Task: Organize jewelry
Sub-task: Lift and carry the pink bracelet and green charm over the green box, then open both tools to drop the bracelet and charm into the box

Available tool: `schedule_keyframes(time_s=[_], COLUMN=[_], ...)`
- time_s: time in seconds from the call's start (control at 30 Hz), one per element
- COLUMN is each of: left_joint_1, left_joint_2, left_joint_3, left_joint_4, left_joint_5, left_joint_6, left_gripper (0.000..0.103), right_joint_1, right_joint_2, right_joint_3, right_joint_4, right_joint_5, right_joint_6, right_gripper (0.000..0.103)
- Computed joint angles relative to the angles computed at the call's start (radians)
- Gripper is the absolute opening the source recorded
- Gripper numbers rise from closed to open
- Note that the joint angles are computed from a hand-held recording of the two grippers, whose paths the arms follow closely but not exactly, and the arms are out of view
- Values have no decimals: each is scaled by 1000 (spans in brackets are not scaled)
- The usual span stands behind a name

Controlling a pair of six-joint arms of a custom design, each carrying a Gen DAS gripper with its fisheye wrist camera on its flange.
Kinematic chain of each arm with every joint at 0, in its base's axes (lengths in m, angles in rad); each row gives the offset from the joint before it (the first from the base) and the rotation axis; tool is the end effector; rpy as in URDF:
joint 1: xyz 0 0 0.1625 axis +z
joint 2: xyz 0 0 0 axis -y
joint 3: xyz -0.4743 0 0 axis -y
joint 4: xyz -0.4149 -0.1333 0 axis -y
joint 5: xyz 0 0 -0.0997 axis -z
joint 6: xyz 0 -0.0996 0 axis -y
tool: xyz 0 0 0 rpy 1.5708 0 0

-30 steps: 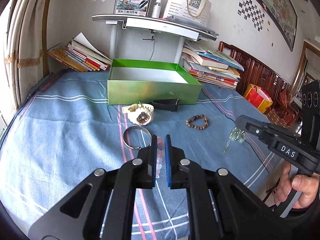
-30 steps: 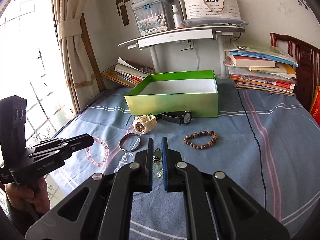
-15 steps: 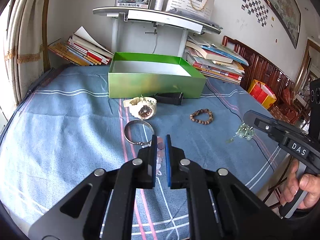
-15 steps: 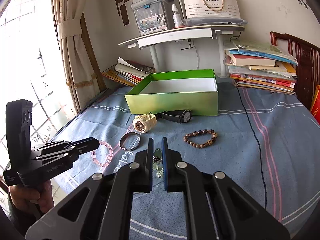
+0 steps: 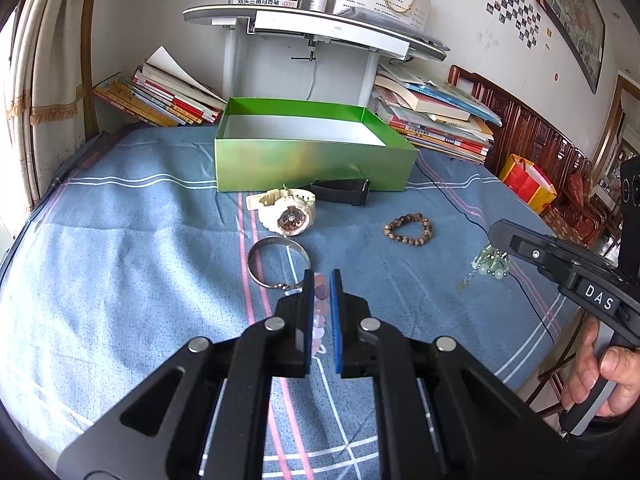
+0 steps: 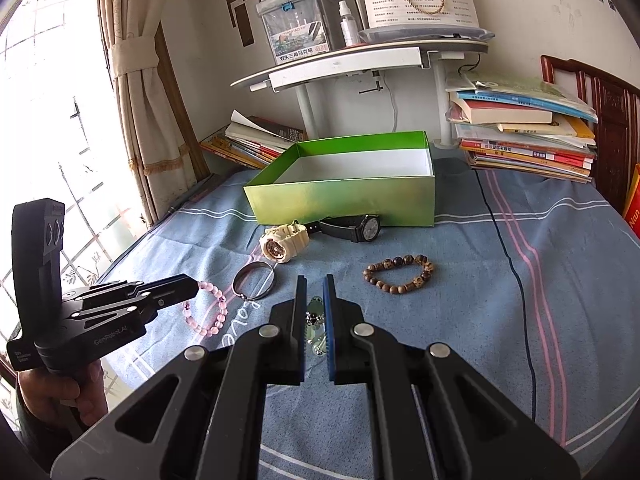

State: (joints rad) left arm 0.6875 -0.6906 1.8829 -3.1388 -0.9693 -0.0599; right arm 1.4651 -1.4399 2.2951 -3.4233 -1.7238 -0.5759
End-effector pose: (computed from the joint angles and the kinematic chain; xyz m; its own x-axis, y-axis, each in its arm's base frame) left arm -0.3757 -0.5539 0.0393 -0.7255 0.4692 -0.5035 0.6767 0.6195 -0.3978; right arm 0.0678 -0.4807 0.3500 -0.8441 -0.0996 0.5268 -0.4799 0.5786 -0.6595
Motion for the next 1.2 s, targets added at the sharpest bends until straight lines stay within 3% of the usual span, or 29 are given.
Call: schedule_keyframes(time_s=[0.37, 0.6, 0.73, 0.87, 1.2], left_joint_1=[12, 18, 30, 63, 147], left_joint_2=[24, 48, 86, 151, 388], left_joint_3=[-57, -161, -285, -457, -943], left_joint_4=[49, 88, 120, 202, 457], left_joint_5=[-1, 2, 11, 15, 127], left_joint_6=[5, 58, 129, 154, 172], left_gripper=[8, 8, 8, 8, 8], right_joint_1=[-15, -1, 20, 20, 12], right_joint_2=[19, 42, 81, 139, 304], right_joint_3=[-43, -128, -226, -371, -647], right_joint_4=[42, 79, 93, 196, 338], right_joint_5=[16, 25, 20, 24, -6], right_joint_6=[3, -25, -52, -28, 13], right_gripper=[8, 8, 8, 8, 8])
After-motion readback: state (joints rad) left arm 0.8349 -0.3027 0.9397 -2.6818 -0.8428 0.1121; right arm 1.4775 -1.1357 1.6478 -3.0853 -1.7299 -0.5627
